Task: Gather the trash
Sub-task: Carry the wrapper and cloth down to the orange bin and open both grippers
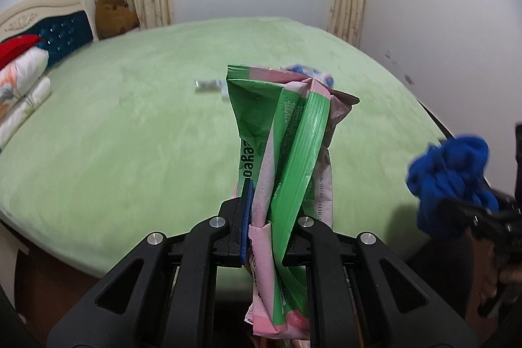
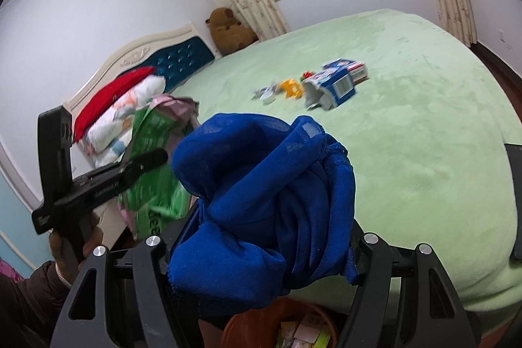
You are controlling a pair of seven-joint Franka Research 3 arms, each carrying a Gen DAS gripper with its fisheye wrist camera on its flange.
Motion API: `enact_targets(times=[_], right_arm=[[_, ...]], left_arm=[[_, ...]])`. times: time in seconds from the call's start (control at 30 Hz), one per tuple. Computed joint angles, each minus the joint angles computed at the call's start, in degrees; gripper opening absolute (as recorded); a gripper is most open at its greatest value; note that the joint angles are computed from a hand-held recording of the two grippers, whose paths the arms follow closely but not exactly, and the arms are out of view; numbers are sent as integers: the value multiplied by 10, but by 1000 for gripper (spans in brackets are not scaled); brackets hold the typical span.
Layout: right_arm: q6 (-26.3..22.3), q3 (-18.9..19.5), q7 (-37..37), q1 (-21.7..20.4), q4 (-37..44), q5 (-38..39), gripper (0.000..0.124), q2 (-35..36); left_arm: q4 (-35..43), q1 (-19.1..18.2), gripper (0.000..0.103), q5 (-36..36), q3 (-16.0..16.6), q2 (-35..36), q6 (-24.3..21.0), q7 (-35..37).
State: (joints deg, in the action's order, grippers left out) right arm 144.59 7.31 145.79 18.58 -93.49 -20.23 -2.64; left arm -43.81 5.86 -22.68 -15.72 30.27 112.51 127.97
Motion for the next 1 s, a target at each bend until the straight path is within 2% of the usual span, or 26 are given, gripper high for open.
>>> enact_targets(times=[0.07, 0.27, 0.5, 0.83, 1.0], right_arm=[[-9, 4, -9, 5, 5, 8, 68, 5], [-26, 8, -22, 23, 6, 27, 68, 11], [-47, 14, -26, 37, -11, 52, 68, 4], [-106, 29, -43, 53, -44, 91, 68, -14], [-128, 31, -42, 58, -59, 116, 68, -14]], left_arm=[[-75, 22, 11, -20, -2, -43, 9, 25], [-203, 40, 10, -57, 19, -118, 11, 72], [-266, 38, 10, -72, 45, -154, -6, 97], [-354, 26, 10, -64, 72, -202, -32, 139], [-395, 11, 10, -38, 77, -214, -20, 154]])
